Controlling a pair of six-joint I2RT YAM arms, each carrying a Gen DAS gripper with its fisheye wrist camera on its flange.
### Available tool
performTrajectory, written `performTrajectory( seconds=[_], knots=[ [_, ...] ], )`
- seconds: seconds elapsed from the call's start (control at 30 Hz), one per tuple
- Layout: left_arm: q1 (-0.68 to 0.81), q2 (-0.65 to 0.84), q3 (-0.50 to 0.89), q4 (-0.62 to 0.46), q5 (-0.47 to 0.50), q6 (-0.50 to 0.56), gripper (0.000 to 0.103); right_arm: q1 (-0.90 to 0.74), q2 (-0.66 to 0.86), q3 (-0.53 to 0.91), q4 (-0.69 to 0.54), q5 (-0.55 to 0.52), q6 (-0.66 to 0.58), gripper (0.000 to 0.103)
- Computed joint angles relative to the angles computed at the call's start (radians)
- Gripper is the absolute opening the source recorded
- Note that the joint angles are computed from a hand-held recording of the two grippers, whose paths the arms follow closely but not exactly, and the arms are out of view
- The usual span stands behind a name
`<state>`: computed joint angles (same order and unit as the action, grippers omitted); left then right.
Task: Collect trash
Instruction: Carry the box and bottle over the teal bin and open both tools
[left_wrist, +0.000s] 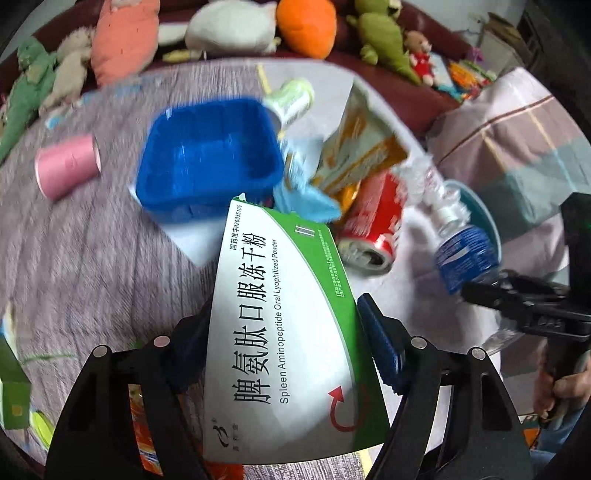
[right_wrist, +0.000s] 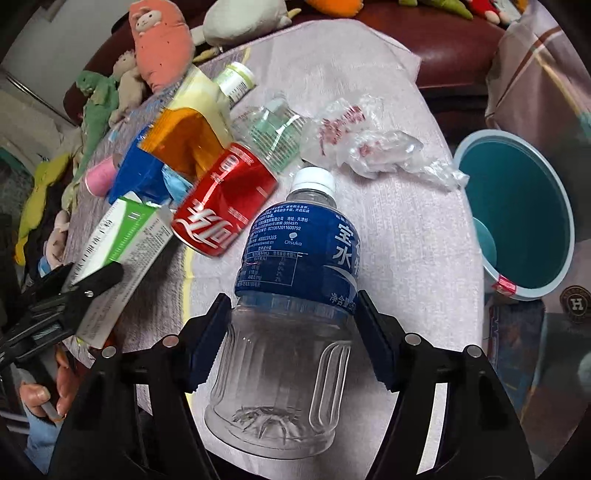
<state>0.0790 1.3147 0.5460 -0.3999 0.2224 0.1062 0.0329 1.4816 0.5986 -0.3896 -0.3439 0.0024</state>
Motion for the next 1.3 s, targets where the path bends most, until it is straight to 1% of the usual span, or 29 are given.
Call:
performTrajectory(
  seconds=[0.13, 0.23, 0.27, 0.3, 0.33, 0.4, 0.43, 0.47, 0.5, 0.6, 0.63, 0.7, 0.73, 0.83, 0.9, 0.97, 1.0, 1.07, 1.17, 1.2, 1.3],
  knots=[
    [-0.033, 0.078, -0.028, 0.06, -0.048, -0.003, 0.077, 0.013, 0.036, 0.004, 0.004, 0.016, 0.008, 0.066],
    [-0.06, 0.132, -0.038, 0.093, -0.11, -0.011, 0.077, 0.036, 0.062, 0.017, -0.004, 0.042, 0.005, 0.066],
    [-0.059, 0.146, -0.036, 0.092, -0.111, -0.008, 0.079, 0.047, 0.066, 0.019, -0.007, 0.051, 0.006, 0.067],
    [-0.056, 0.154, -0.033, 0.087, -0.113, -0.005, 0.082, 0.056, 0.073, 0.026, -0.011, 0.053, 0.01, 0.068],
    [-0.058, 0.16, -0.037, 0.091, -0.127, -0.008, 0.086, 0.061, 0.079, 0.027, -0.012, 0.049, 0.01, 0.073],
    [-0.063, 0.165, -0.047, 0.105, -0.151, -0.012, 0.087, 0.068, 0.104, 0.041, -0.015, 0.057, 0.01, 0.074],
    [-0.06, 0.173, -0.052, 0.113, -0.151, -0.011, 0.087, 0.071, 0.117, 0.047, -0.017, 0.053, 0.008, 0.074],
    [-0.055, 0.175, -0.058, 0.122, -0.145, -0.013, 0.082, 0.071, 0.126, 0.05, -0.016, 0.052, 0.004, 0.074],
    [-0.053, 0.175, -0.063, 0.128, -0.14, -0.013, 0.073, 0.077, 0.132, 0.049, -0.013, 0.052, 0.002, 0.074],
    [-0.063, 0.122, -0.092, 0.135, -0.166, -0.026, 0.072, 0.1, 0.143, 0.028, 0.017, 0.066, -0.006, 0.072],
    [-0.06, 0.102, -0.097, 0.129, -0.163, -0.027, 0.072, 0.104, 0.145, 0.016, 0.023, 0.072, -0.014, 0.065],
    [-0.04, 0.036, -0.099, 0.091, -0.142, -0.023, 0.072, 0.095, 0.104, -0.025, 0.052, 0.059, -0.026, 0.064],
    [-0.027, -0.018, -0.1, 0.056, -0.127, -0.022, 0.072, 0.088, 0.059, -0.047, 0.062, 0.055, -0.029, 0.064],
    [-0.03, -0.164, -0.089, -0.048, -0.094, -0.042, 0.072, 0.021, -0.008, -0.055, 0.033, -0.022, -0.054, 0.064],
    [-0.08, -0.254, -0.066, -0.111, -0.106, -0.083, 0.072, -0.021, -0.057, -0.057, 0.009, -0.054, -0.07, 0.064],
    [-0.147, -0.292, -0.03, -0.141, -0.129, -0.118, 0.072, -0.092, -0.105, -0.048, -0.027, -0.108, -0.099, 0.064],
    [-0.189, -0.286, -0.009, -0.144, -0.145, -0.143, 0.072, -0.126, -0.114, -0.04, -0.042, -0.129, -0.114, 0.064],
    [-0.285, -0.238, 0.049, -0.136, -0.168, -0.186, 0.072, -0.213, -0.15, -0.027, -0.074, -0.171, -0.148, 0.064],
    [-0.439, -0.109, 0.141, -0.082, -0.206, -0.249, 0.072, -0.4, -0.162, 0.023, -0.131, -0.234, -0.226, 0.064],
    [-0.49, -0.054, 0.179, -0.061, -0.213, -0.267, 0.072, -0.485, -0.151, 0.05, -0.149, -0.257, -0.257, 0.064],
    [-0.593, 0.093, 0.277, -0.007, -0.217, -0.297, 0.072, -0.67, -0.072, 0.136, -0.176, -0.295, -0.324, 0.064]
  ],
)
